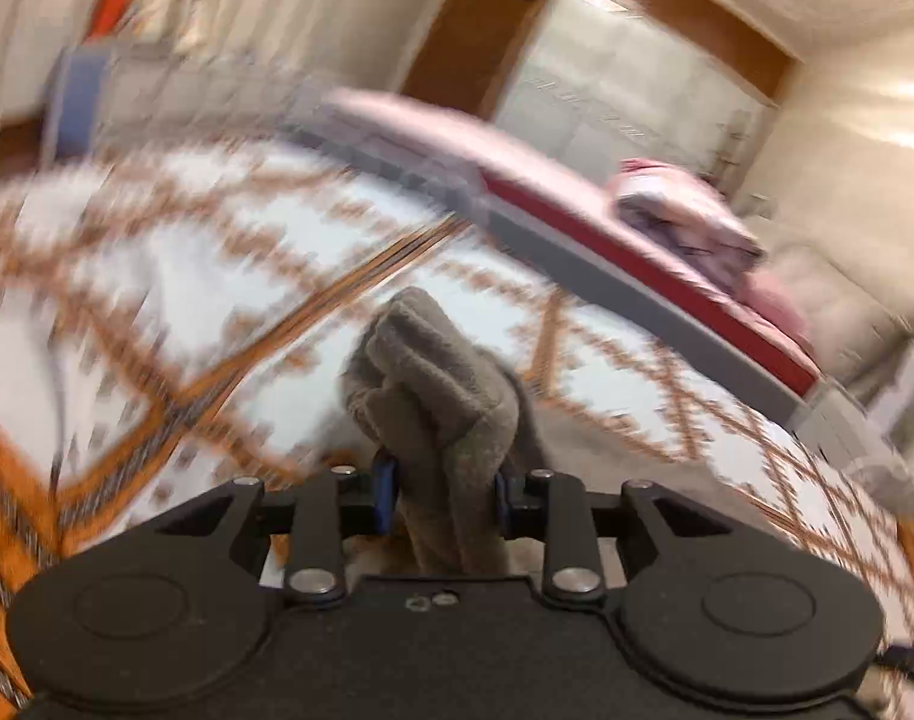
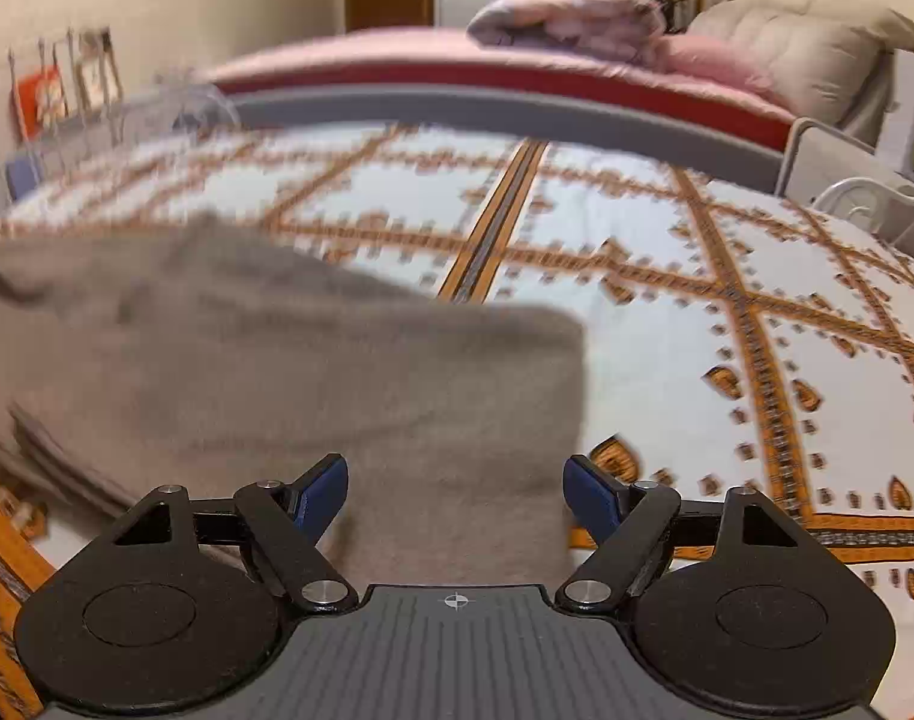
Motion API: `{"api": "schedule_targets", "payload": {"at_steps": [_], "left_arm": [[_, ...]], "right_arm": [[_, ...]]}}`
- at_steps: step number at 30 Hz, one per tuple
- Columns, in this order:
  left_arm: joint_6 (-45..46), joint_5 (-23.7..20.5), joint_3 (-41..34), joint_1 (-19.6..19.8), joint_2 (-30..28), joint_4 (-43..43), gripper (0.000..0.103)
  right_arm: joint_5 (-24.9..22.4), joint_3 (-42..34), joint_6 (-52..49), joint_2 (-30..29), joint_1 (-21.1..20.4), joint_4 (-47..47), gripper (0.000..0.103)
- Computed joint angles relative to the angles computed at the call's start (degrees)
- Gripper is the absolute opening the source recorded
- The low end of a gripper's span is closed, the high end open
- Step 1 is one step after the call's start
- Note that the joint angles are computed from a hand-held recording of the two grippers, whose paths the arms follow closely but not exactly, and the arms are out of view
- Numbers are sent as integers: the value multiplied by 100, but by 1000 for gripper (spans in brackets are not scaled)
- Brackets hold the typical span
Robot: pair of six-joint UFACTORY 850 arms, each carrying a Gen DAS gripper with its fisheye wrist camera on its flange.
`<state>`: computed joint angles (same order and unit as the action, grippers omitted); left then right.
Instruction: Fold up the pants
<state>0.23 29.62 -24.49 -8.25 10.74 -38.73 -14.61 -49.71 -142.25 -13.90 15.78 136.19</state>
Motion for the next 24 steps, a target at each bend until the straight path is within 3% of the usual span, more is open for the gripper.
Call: {"api": "schedule_targets", "payload": {"at_steps": [5,10,14,19,22,24], "left_arm": [[1142,187,-542,-857,-112,-517,18],[1464,120,-1447,-1570,-1007,-361,17],[1103,3,-2192,-2007,-1839,387,17],[52,-512,-3001,-2422,-2735,1946,19],[504,-1052,-3255,-2489,-2989,1520,28],[569,-1034,-3155,-2429,-2917,1295,61]], "right_arm": [[-356,23,1529,259,-354,-992,79],[-680,-53,2490,415,-630,-1457,79],[-807,13,2834,509,-855,-1595,79],[-918,83,3501,516,-1077,-1648,79],[-982,52,4151,462,-1159,-1977,79],[-1219,38,4631,415,-1210,-2318,79]]}}
